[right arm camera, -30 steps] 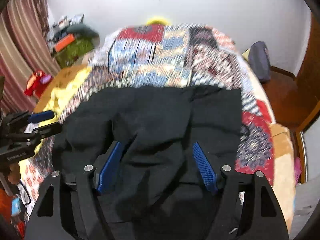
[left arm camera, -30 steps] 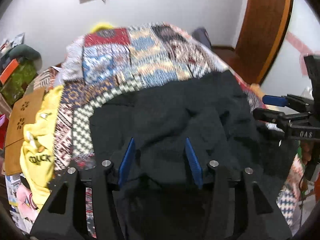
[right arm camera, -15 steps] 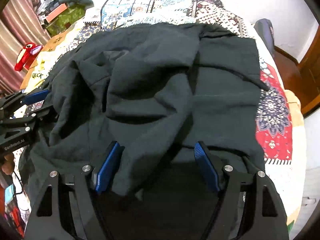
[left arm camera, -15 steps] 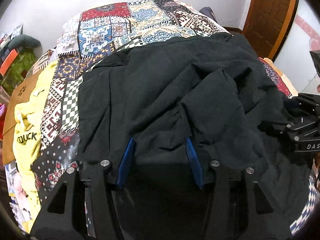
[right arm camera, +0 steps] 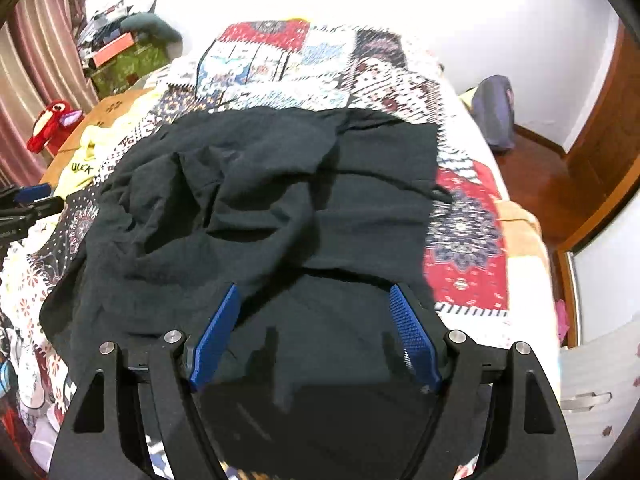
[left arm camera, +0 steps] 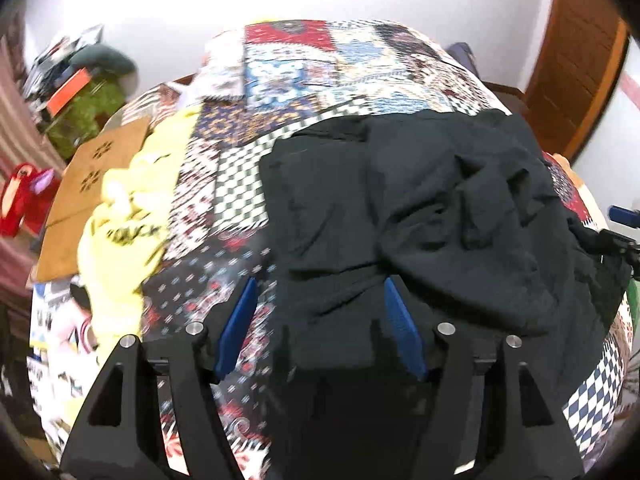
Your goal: Fold large clothes
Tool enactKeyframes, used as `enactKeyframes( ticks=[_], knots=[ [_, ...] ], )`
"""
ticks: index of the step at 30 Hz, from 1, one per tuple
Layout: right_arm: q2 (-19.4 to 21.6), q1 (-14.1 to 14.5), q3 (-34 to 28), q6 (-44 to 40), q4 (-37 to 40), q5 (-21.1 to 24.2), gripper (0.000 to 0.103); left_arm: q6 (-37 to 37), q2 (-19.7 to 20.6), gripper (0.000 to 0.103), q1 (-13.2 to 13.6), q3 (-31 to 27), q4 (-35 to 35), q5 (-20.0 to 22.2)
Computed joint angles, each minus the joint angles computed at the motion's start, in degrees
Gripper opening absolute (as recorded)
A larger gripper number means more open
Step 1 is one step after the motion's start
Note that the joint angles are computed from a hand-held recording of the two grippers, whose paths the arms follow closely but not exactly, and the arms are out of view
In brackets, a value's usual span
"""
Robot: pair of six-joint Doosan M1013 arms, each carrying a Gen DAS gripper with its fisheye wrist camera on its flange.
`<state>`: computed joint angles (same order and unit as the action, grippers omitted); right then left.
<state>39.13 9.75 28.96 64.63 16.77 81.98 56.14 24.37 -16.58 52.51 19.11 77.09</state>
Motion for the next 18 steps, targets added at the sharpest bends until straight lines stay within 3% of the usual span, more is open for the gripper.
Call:
enactKeyframes(
  ticks=[7,14,18],
  knots=[
    [-2.43,-1.78,4.64,1.52,-3.78,-2.37,0.079,-3.69,-4.51,0.065,1.46,7.69,-4.10,0.34],
    [-1.64,-3.72,4.94,5.38,-7.12,1.08,0.079,-7.76,-7.31,0.065,2.52,15.71,-11.67,0.25],
    [-0.62,-4.36,4.76,5.60,-9.29,2.58,0.079,-9.86,-8.49,0.065,3.25,19.44,-16.82,-1.92]
  ],
)
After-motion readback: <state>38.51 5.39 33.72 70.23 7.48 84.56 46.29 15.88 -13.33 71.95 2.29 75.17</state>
